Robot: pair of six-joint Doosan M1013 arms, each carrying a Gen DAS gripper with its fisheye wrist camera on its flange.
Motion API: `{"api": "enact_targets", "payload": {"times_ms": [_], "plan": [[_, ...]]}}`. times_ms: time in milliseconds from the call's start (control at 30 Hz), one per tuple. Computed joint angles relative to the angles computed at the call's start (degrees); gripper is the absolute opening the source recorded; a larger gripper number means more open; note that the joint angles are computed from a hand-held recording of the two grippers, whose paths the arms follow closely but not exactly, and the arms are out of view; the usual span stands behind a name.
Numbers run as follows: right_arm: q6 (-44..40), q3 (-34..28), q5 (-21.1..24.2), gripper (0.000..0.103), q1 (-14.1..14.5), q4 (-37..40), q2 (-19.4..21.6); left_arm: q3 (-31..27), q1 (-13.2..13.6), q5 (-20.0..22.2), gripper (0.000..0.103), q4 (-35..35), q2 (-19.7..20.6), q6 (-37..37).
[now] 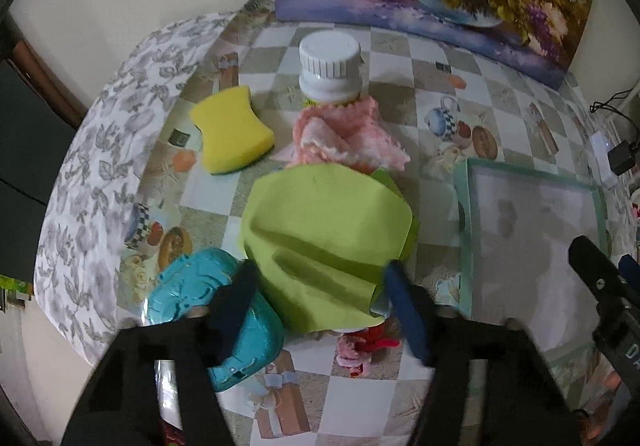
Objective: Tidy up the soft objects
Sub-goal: 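Lower the left gripper onto the lime-green cloth and close it, then close the right gripper on the blue face masks while the left gripper holds the cloth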
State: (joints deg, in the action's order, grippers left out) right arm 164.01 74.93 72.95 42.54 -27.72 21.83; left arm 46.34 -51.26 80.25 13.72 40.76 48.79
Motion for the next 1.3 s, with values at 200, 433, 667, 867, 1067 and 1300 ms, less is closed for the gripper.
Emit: {"api": "enact_targets", "payload": {"times_ms": [200,433,667,867,1067,1300], "plan": [[0.0,0.0,0.3,0.103,0.4,-0.9,-0.1,2.2,0.6,-3.7,0.008,-2.5,-1.2,-1.2],[-1.0,-0.1,-0.4,0.103,0.6,-0.7,0.1,5.7,1.6,-10.0,0.005,-4.8,-3.7,-3.3],[-3.5,0.5,-6.4,0.103,0.5,1.3,0.1,8.3,1.9,-13.6,0.004,-3.4,-5.7,-6.5],[-9.2,1.4,-17.2,0.101,-0.2,7.7,0.5,10.6,2.9,-15.5,0.004,-2.9,-7.0,-10.3],[-16.6,0.3,-23.8,0.085,-0.9,14.5,2.4,12.3,3.9,-17.2,0.004,-3.4,-7.9,-12.7],[-23.0,-1.3,-25.5,0.068,-1.5,20.2,4.5,12.9,4.6,-18.0,0.004,-5.1,-8.1,-13.7]]}}
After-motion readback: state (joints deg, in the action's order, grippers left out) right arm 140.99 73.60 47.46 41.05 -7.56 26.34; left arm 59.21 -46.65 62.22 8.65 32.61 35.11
